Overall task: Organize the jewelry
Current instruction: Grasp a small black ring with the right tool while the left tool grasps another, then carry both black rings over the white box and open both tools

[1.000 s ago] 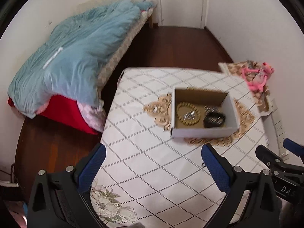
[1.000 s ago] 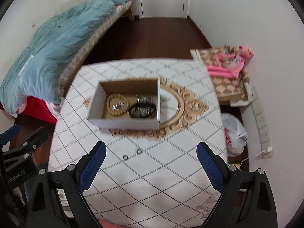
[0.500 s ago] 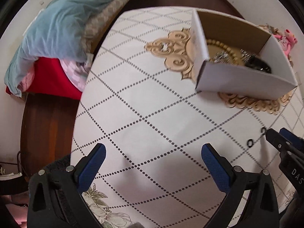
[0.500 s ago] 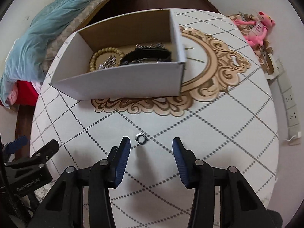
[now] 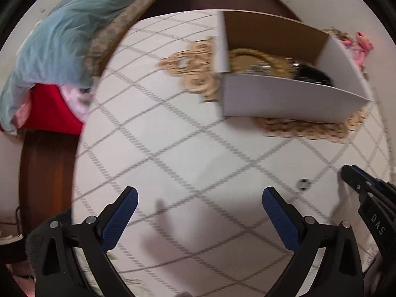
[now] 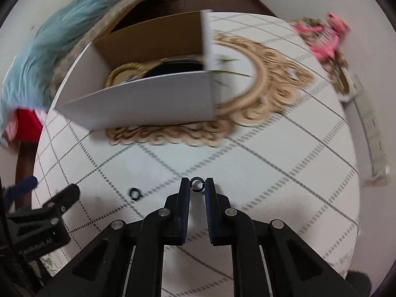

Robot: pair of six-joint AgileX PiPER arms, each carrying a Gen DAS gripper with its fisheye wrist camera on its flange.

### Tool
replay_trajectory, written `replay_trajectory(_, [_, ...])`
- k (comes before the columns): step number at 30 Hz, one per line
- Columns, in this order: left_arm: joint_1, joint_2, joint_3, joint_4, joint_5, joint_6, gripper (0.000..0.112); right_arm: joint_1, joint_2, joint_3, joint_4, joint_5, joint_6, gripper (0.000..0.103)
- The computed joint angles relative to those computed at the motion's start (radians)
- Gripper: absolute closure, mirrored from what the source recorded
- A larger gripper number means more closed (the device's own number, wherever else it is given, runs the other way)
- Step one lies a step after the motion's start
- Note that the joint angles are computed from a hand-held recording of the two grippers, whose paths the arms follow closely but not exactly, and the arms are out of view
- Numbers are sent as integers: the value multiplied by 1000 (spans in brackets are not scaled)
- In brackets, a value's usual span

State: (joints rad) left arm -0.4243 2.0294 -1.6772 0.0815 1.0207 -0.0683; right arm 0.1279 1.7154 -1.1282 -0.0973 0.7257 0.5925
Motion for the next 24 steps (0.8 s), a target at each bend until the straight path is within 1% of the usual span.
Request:
replay_trajectory(3, [-47,-3,12,-43,-18,10,10,-43,-63,72,2,-9,16,91])
replay_trajectory(5, [-84,-10,34,-55,-53,21,11,-57,-87,102,-7,-11,24,91])
replay_trajectory(6, [-99,-12,40,-58,-65,26,17,-63,-94,114,-8,-15,25,91])
replay_trajectory(7, [-117,-13,45,-55,-79,31,34,-66,-100,125,-10,-19,31,91])
replay_trajectory(8, [-130,-8,42,-45,-81,29,41,-74,-107,135,-10,-21,30,91])
replay_trajectory(9, [-143,3,32,-41,-77,31,52,-79,-109,139,-9,-23,29,91])
replay_trajectory(10, [-151,15,22,-50,-73,41,67,-85,-114,146,-7,-25,28,91])
replay_trajectory(12, [-159,27,16,-63,-77,53,86,-92,-117,148,-11,-27,28,91])
replay_trajectory(14, [-163,26,19,-68,-94,63,91,-95,-111,138,-16,-26,33,91])
replay_trajectory(15, [-159,30,16,-78,-100,77,99,-96,-115,140,-18,-27,35,91])
replay_trajectory(16, [-159,32,13,-81,-102,85,102,-96,-122,145,-21,-27,38,91])
replay_trajectory(24, [-141,33,18,-105,-123,102,102,-103,-127,135,-28,-26,39,91])
